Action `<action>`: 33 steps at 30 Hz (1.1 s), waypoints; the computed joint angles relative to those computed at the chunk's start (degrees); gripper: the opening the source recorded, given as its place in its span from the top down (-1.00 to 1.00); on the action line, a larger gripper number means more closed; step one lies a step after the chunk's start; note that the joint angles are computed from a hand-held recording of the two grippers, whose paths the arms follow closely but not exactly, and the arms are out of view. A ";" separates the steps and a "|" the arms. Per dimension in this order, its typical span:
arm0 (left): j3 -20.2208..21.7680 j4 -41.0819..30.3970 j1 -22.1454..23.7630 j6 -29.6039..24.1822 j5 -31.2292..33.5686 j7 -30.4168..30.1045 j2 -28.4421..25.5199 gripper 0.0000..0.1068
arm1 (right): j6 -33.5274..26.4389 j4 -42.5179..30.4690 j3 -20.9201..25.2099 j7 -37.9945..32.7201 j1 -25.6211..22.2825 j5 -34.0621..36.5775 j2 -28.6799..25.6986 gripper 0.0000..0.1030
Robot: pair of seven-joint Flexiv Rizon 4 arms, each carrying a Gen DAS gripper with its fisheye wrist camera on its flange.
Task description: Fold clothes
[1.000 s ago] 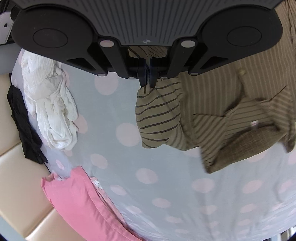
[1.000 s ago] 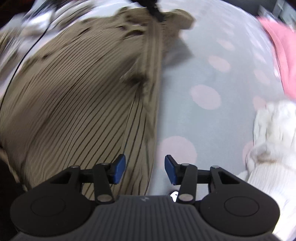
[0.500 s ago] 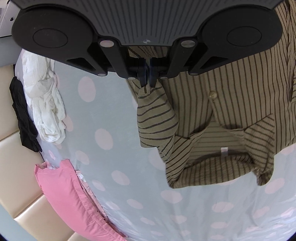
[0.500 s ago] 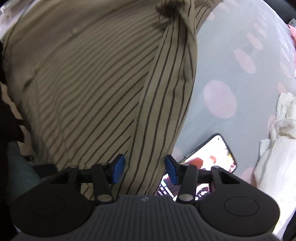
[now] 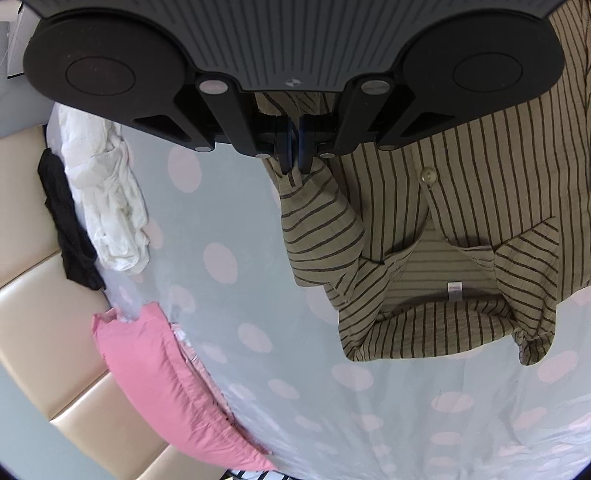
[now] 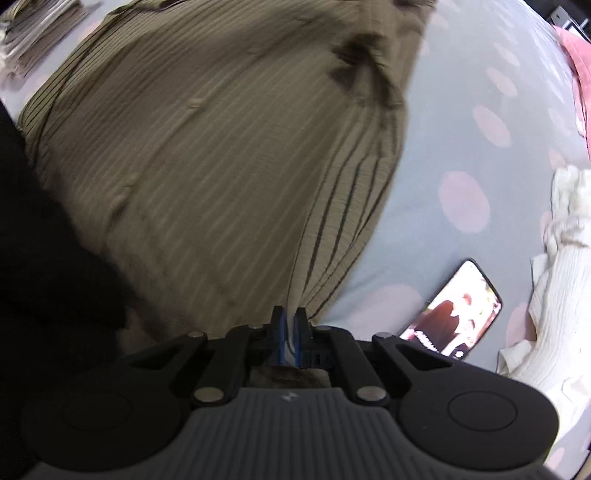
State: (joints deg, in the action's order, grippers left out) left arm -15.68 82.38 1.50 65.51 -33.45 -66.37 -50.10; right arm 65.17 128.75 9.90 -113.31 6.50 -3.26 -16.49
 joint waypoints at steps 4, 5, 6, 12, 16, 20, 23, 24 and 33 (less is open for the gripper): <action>-1.98 1.65 1.55 2.84 -1.60 1.76 -0.17 0.97 | -2.76 -0.62 2.30 -0.48 1.86 1.22 1.05 0.90; -2.15 1.91 1.82 3.27 -1.89 1.88 -0.28 0.97 | -3.00 -0.71 2.61 -0.28 2.56 1.42 0.89 0.90; -2.15 2.09 2.01 3.59 -2.09 1.82 -0.40 0.97 | -3.24 -0.83 2.92 -0.09 3.25 1.60 0.71 0.90; -0.83 2.14 2.11 4.28 -1.88 -0.46 -1.57 0.97 | -5.10 -2.43 5.06 -0.33 5.10 5.51 -0.85 0.89; -0.89 1.45 2.24 4.28 -1.15 -0.95 -2.32 0.97 | -3.91 -1.42 6.35 -0.34 5.61 8.94 0.08 0.86; -1.49 1.31 2.50 4.85 -0.85 -0.87 -2.61 0.97 | -1.81 0.40 5.95 1.47 6.49 9.75 1.97 0.86; -2.00 1.53 2.83 5.33 -0.94 -0.77 -2.66 0.97 | 0.29 3.12 3.63 6.34 7.56 6.30 3.96 0.50; -2.05 1.62 2.89 5.42 -0.92 -0.77 -2.65 0.97 | 0.78 3.95 2.88 7.89 7.68 4.93 4.53 0.30; -2.26 2.49 2.86 6.44 -0.51 -1.09 -1.87 0.97 | 3.00 7.98 -0.93 2.77 3.76 -7.26 5.56 0.20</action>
